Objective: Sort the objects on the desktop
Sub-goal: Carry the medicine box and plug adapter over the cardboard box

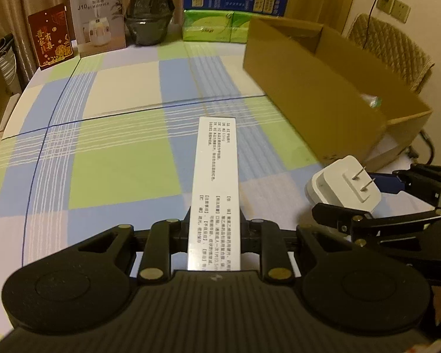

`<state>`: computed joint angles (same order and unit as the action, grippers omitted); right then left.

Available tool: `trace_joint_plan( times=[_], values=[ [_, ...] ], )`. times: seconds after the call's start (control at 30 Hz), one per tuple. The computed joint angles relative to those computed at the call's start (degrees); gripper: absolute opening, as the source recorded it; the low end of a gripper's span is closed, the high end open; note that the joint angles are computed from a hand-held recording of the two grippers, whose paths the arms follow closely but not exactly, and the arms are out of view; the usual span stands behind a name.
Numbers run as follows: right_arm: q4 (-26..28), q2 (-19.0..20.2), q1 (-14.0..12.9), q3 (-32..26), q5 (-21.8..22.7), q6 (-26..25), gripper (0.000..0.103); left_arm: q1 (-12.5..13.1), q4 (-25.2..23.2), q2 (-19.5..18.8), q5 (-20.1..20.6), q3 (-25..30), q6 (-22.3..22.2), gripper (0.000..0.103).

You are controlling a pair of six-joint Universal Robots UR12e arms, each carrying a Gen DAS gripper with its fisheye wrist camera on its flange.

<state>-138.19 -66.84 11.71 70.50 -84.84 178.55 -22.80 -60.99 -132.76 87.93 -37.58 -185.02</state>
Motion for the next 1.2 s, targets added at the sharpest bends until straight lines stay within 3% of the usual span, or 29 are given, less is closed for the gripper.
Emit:
trace_joint_plan(
  times=[0.4,0.67,0.97,1.2],
  values=[
    [-4.6,-5.7,-2.3,5.9,-2.1,3.1,0.062,-2.8,3.1,3.0,-0.4,-3.2,-3.1,0.019],
    [-7.1,-7.7,-4.1,7.7,-3.7,4.0,0.062,-4.3,2.4,1.8,-2.0,-0.5,-3.3,0.019],
    [-8.3,-9.5,-6.8,8.9,-6.0,6.6,0.062,-6.0,-0.4,-2.5,-5.1,8.0,-3.6,0.019],
    [-9.6,-9.9,-8.7,8.6,-5.9,7.8,0.062,-7.1,-6.5,-9.5,-6.2,21.7,-2.6,0.019]
  ],
)
